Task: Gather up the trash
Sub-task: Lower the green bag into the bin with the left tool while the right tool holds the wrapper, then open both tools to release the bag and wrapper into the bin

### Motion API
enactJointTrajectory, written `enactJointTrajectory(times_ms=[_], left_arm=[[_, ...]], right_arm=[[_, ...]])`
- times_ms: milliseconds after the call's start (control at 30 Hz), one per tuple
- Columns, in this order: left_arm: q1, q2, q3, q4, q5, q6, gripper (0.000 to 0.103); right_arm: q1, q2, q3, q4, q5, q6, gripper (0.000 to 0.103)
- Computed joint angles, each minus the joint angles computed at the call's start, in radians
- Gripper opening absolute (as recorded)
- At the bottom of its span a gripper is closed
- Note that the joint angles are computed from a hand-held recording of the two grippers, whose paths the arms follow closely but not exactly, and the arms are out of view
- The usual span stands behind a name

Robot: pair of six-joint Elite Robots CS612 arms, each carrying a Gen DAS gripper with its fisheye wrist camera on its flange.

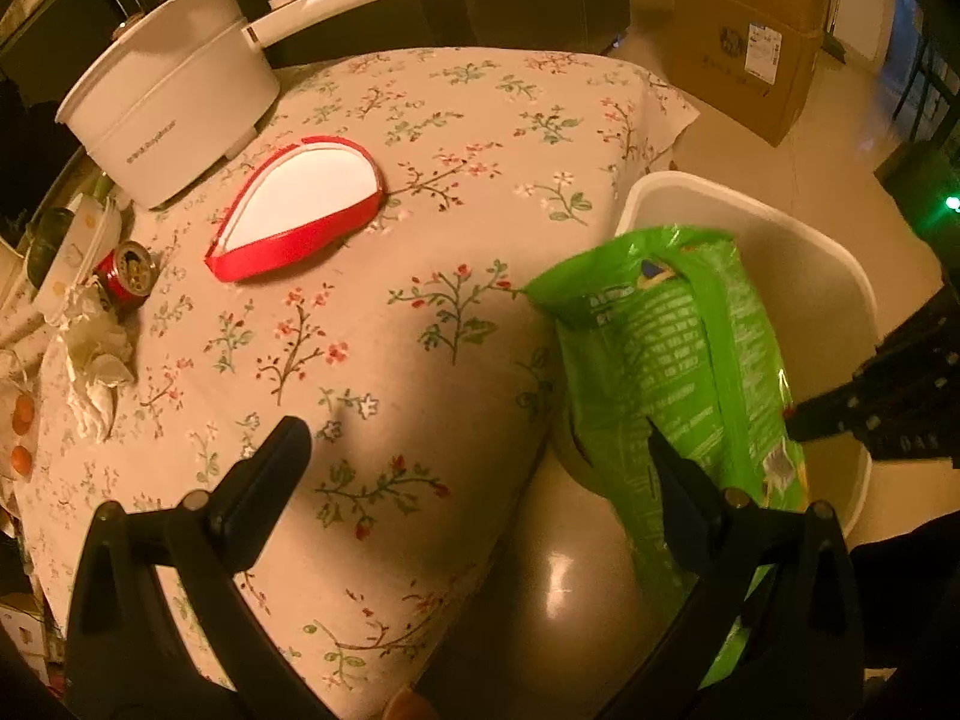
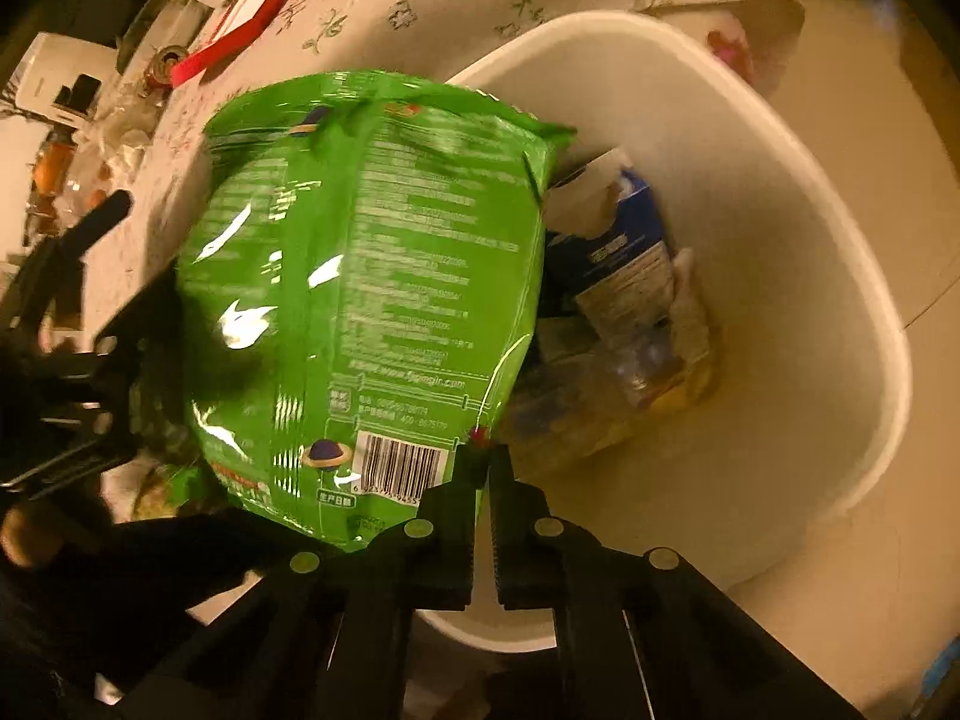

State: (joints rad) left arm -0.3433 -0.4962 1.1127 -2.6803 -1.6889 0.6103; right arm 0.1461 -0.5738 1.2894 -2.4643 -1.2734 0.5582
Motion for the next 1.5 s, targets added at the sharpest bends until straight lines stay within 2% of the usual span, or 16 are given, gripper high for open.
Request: enactJointTrajectory(times_ms=[100,133,200,300,367,433,500,533,567,600,633,767,833,900,1267,1500], left_arm=[[-0.001,-0.005,0.005,0.032,-0.005,0.018,0.103],[-0.001,-0.008,0.011,0.034,-0.01,0.029,0.103],[0.002,-0.013,0.015,0.042,-0.029,0.045,0.103],[0.008,-0.022,0.013,0.093,-0.076,0.079,0.103],[0.007,-0.027,0.026,0.084,-0.074,0.091,0.103],[0.006,-0.028,0.034,0.072,-0.063,0.096,0.103],[0.004,-0.026,0.033,0.086,-0.055,0.093,0.103],[0.004,-0.025,0.03,0.098,-0.053,0.091,0.103],[0.005,-0.024,0.025,0.112,-0.056,0.089,0.103],[0.006,-0.023,0.021,0.123,-0.065,0.086,0.103],[0.008,-0.023,0.016,0.133,-0.077,0.08,0.103],[0.019,-0.021,-0.006,0.169,-0.165,0.036,0.103],[0.028,-0.02,-0.021,0.189,-0.224,0.005,0.103],[0.033,-0.019,-0.03,0.196,-0.254,-0.015,0.103],[0.043,-0.02,-0.039,0.168,-0.228,-0.027,0.103],[0.07,-0.011,-0.07,0.161,-0.205,-0.073,0.103]], right_arm=[[0.004,-0.004,-0.003,0.027,-0.056,0.011,0.004],[0.006,-0.006,-0.006,0.041,-0.079,0.015,0.0],[0.014,-0.004,-0.027,0.126,-0.163,0.016,0.0],[0.01,-0.006,-0.02,0.152,-0.164,0.029,0.0],[0.005,-0.011,-0.003,0.117,-0.133,0.035,0.001],[0.004,-0.016,0.002,0.096,-0.139,0.06,0.002],[-0.002,-0.032,0.024,0.049,-0.162,0.087,0.011],[-0.006,-0.04,0.039,0.011,-0.16,0.111,0.023],[-0.009,-0.049,0.055,-0.037,-0.151,0.138,0.042],[-0.01,-0.054,0.066,-0.08,-0.148,0.157,0.055],[-0.007,-0.051,0.061,-0.097,-0.151,0.161,0.073],[0.004,-0.038,0.013,-0.073,-0.166,0.095,0.074],[0.009,-0.039,0.0,-0.051,-0.194,0.091,0.073],[0.005,-0.045,0.008,-0.055,-0.203,0.102,0.073],[0.002,-0.061,0.04,-0.041,-0.292,0.106,0.075],[0.021,-0.051,-0.006,-0.007,-0.356,0.049,0.08]])
